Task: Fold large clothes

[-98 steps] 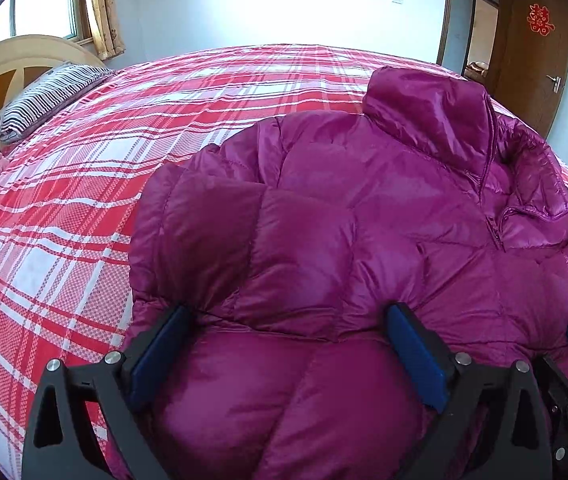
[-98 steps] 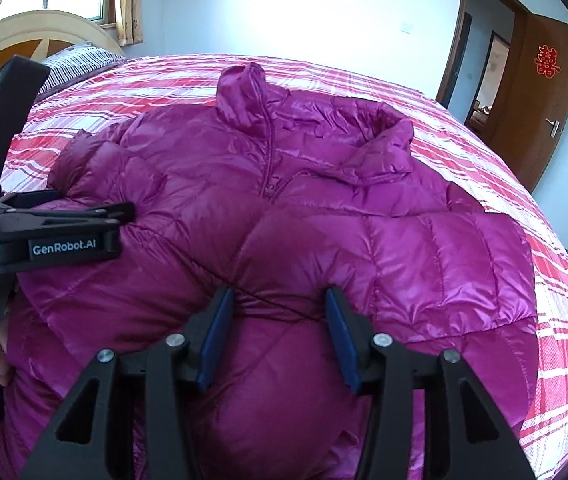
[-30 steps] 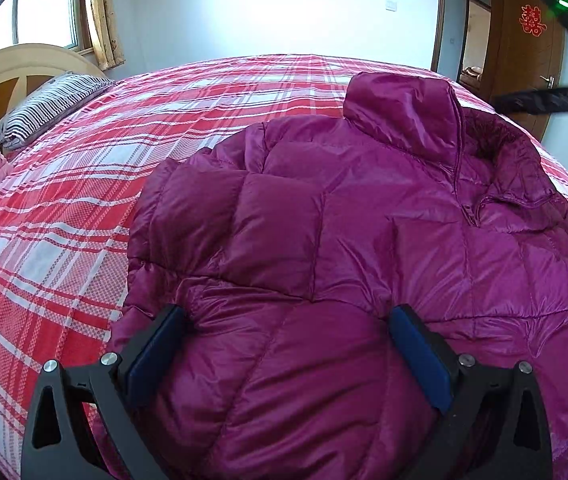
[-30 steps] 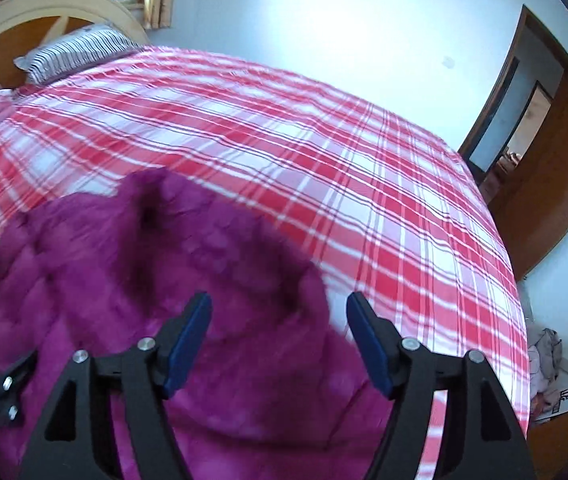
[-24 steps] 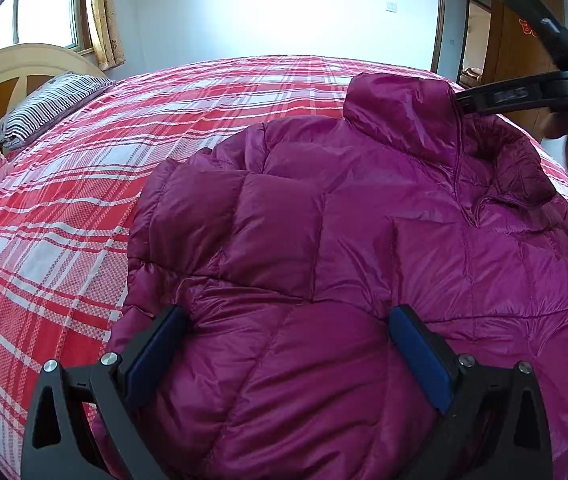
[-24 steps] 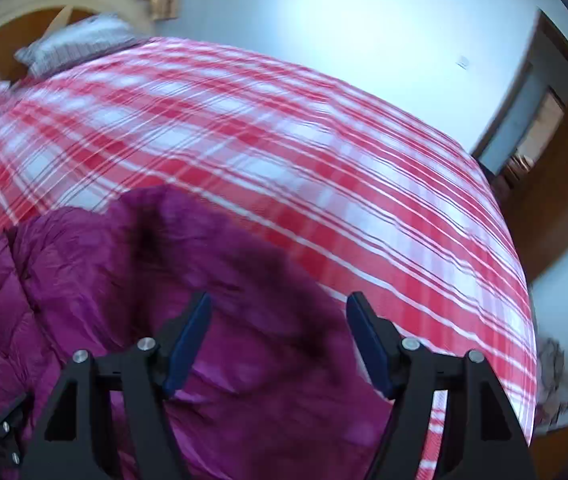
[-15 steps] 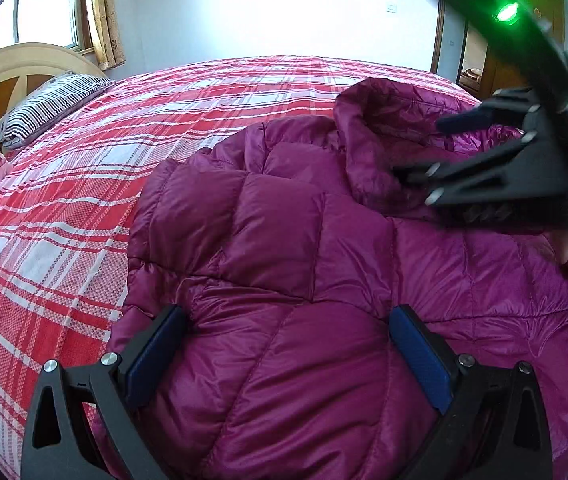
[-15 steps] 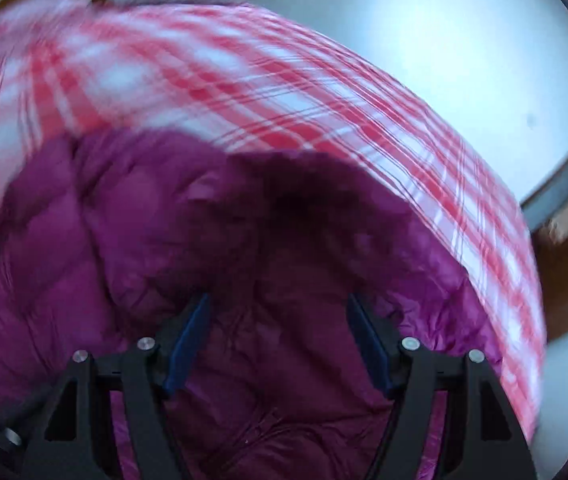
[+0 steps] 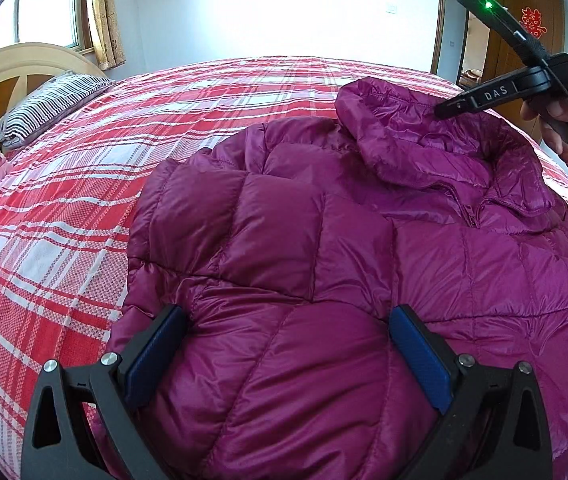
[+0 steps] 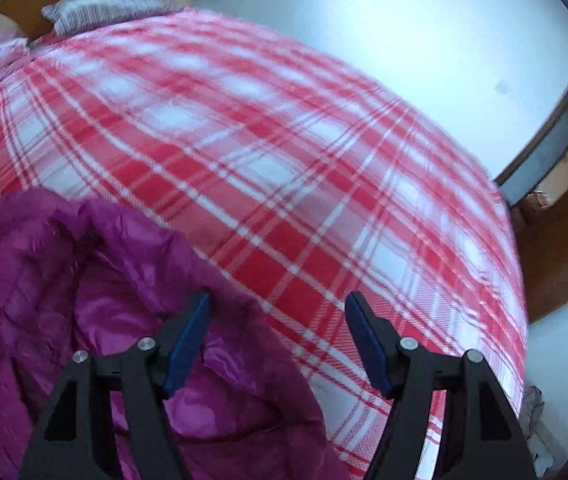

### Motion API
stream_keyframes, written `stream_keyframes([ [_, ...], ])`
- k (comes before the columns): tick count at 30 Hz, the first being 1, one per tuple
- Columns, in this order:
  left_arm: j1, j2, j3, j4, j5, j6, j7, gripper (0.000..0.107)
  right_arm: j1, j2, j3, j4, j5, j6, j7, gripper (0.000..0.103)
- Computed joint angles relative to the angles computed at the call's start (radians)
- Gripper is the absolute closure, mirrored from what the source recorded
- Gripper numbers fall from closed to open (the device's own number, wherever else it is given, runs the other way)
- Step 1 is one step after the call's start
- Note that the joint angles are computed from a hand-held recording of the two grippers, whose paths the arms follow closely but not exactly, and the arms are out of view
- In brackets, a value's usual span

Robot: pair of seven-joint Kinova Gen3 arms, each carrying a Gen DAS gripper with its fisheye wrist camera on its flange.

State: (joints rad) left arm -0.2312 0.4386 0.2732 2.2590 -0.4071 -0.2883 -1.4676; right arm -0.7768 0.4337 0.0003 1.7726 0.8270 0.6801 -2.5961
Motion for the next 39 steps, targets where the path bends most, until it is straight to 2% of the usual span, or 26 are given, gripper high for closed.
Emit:
stream_keyframes([
  [1, 0.002, 0.001, -0.002, 0.0, 0.001, -0.002, 0.0, 0.005, 0.035, -0.009, -0.026, 0.009, -0.032, -0.031, 0.041, 0.038],
  [3, -0.009, 0.003, 0.016, 0.0, 0.037, 0.001, -0.033, 0.005, 0.05, -0.015, -0.05, 0.019, -0.047, -0.046, 0.108, 0.055],
  [4, -0.015, 0.004, 0.027, 0.002, 0.071, 0.002, -0.066, 0.005, 0.034, -0.011, -0.04, 0.016, -0.055, -0.037, 0.135, 0.06],
  [6, -0.025, 0.005, 0.04, 0.002, 0.093, 0.004, -0.09, 0.005, 0.01, -0.002, -0.043, 0.019, -0.047, -0.013, 0.153, 0.083],
  [7, -0.034, 0.006, 0.048, 0.0, 0.081, 0.008, -0.083, 0.005, -0.021, -0.006, -0.019, 0.034, -0.03, -0.016, 0.138, 0.086],
  [10, -0.031, 0.002, 0.038, -0.007, 0.029, 0.021, -0.035, 0.005, -0.065, -0.039, -0.007, 0.095, 0.055, -0.043, 0.031, 0.09],
  [12, 0.007, -0.001, -0.011, -0.005, -0.032, 0.006, 0.032, 0.005, -0.113, -0.049, 0.005, 0.122, 0.122, -0.023, -0.051, 0.092],
  [18, 0.125, -0.013, -0.167, -0.015, -0.26, -0.017, 0.276, 0.005, -0.232, -0.036, -0.028, 0.195, 0.325, 0.085, -0.279, 0.093],
  [20, 0.089, -0.018, -0.136, -0.023, -0.341, -0.002, 0.348, 0.005, -0.237, 0.007, -0.076, 0.207, 0.384, 0.157, -0.349, 0.093],
  [23, -0.048, -0.031, -0.006, -0.035, -0.462, 0.036, 0.47, 0.006, -0.28, 0.081, -0.078, 0.229, 0.453, 0.221, -0.471, 0.095],
  [25, -0.141, -0.061, 0.063, -0.035, -0.533, 0.008, 0.551, 0.006, -0.306, 0.142, -0.09, 0.239, 0.51, 0.292, -0.552, 0.095],
  [26, -0.17, -0.084, 0.081, -0.041, -0.572, -0.015, 0.592, 0.006, -0.32, 0.162, -0.085, 0.248, 0.536, 0.309, -0.592, 0.095],
  [28, -0.174, -0.122, 0.1, -0.101, -0.612, -0.013, 0.673, 0.006, -0.315, 0.182, -0.102, 0.256, 0.573, 0.344, -0.647, 0.095],
  [30, -0.104, -0.12, 0.077, -0.185, -0.627, 0.023, 0.73, 0.006, -0.296, 0.196, -0.12, 0.252, 0.589, 0.358, -0.659, 0.095],
  [32, -0.012, -0.102, 0.051, -0.277, -0.578, 0.086, 0.723, 0.006, -0.277, 0.206, -0.138, 0.25, 0.605, 0.367, -0.659, 0.095],
  [36, 0.174, 0.007, -0.014, -0.461, -0.488, 0.249, 0.573, 0.006, -0.256, 0.211, -0.157, 0.258, 0.625, 0.377, -0.674, 0.095],
  [39, 0.313, 0.108, -0.117, -0.557, -0.409, 0.371, 0.488, 0.006, -0.254, 0.216, -0.167, 0.266, 0.632, 0.391, -0.69, 0.095],
])
